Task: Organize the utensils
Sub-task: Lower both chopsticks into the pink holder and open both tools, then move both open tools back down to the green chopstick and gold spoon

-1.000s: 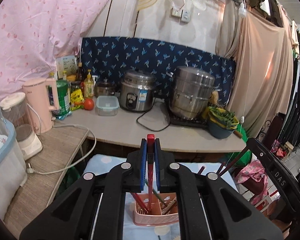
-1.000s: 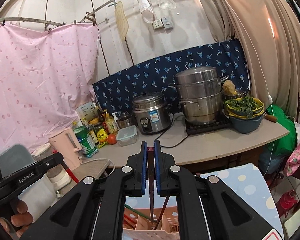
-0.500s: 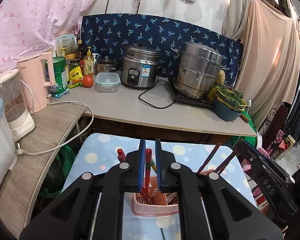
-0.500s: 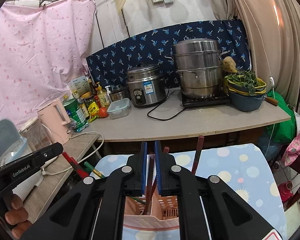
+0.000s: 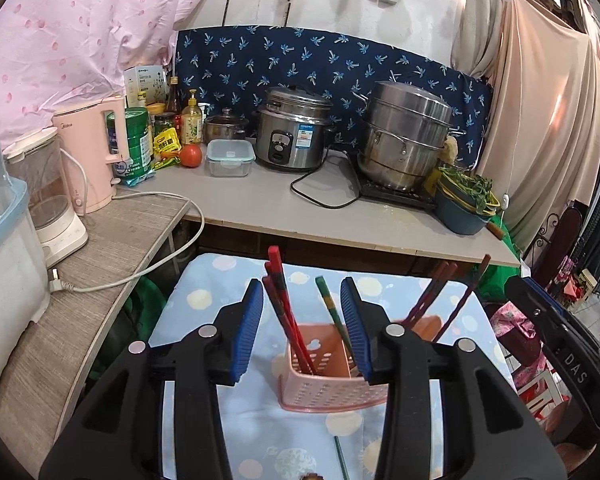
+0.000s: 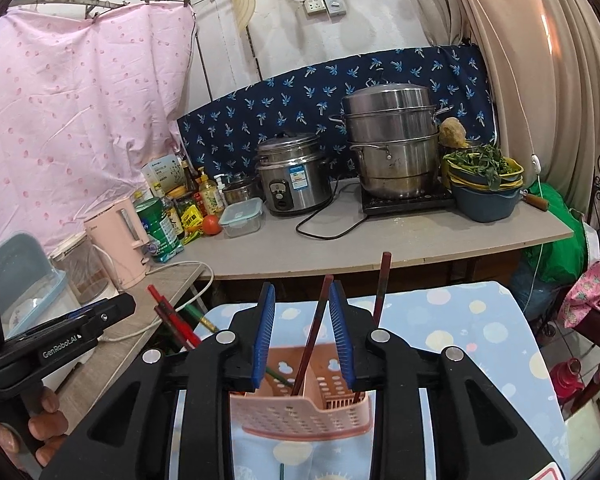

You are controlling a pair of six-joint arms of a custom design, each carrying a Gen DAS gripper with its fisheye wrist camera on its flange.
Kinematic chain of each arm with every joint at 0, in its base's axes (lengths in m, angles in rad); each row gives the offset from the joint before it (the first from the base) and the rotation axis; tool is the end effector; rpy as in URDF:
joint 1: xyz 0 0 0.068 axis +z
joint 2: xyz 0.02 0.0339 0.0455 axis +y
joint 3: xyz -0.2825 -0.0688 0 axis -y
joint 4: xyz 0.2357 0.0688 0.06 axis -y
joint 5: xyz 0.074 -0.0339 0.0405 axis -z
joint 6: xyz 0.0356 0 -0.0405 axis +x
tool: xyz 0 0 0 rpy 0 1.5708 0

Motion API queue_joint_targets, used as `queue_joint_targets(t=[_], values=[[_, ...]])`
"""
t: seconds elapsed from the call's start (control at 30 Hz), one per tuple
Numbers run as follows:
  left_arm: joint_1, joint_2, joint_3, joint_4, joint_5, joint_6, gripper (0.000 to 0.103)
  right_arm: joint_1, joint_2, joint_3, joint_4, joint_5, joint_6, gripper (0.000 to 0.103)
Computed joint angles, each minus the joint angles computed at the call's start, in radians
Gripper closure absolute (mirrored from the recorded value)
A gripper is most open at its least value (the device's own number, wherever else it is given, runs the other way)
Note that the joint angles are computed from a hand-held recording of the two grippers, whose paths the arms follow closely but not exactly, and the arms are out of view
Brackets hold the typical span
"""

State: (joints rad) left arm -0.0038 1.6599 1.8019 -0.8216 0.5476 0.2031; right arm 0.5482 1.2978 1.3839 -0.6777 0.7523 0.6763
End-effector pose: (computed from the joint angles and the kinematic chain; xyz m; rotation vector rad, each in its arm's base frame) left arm 0.3511 -0.0199 0.4220 0.5114 2.1190 -0.5011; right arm 0.2316 0.1129 0.4098 0.5337 1.9174 -0.0330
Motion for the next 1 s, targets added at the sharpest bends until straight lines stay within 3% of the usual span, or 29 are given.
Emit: queue_joint_targets(t=[0.27, 0.47, 0.67, 1.0], values=[[0.071, -0.098, -0.151, -0.023, 0.054, 0.09, 0.064, 0.187, -0.04, -0.059, -0.163, 0.106, 0.194, 0.073], [0.133, -0.197, -0.343, -0.016, 0.065, 0.195, 0.064, 0.375, -0.023, -0.109, -0.341, 0.181, 0.452, 0.073], [0.204, -0.272, -0.509, -0.03, 0.078, 0.31, 0.064, 0.54, 0.029, -0.17, -0.46, 0.174, 0.721, 0.073], [0.319, -0.33, -0.731, -0.071, 0.065, 0.495, 0.064, 0.726, 0.131, -0.299, -0.486, 0.082, 1.062, 0.073]])
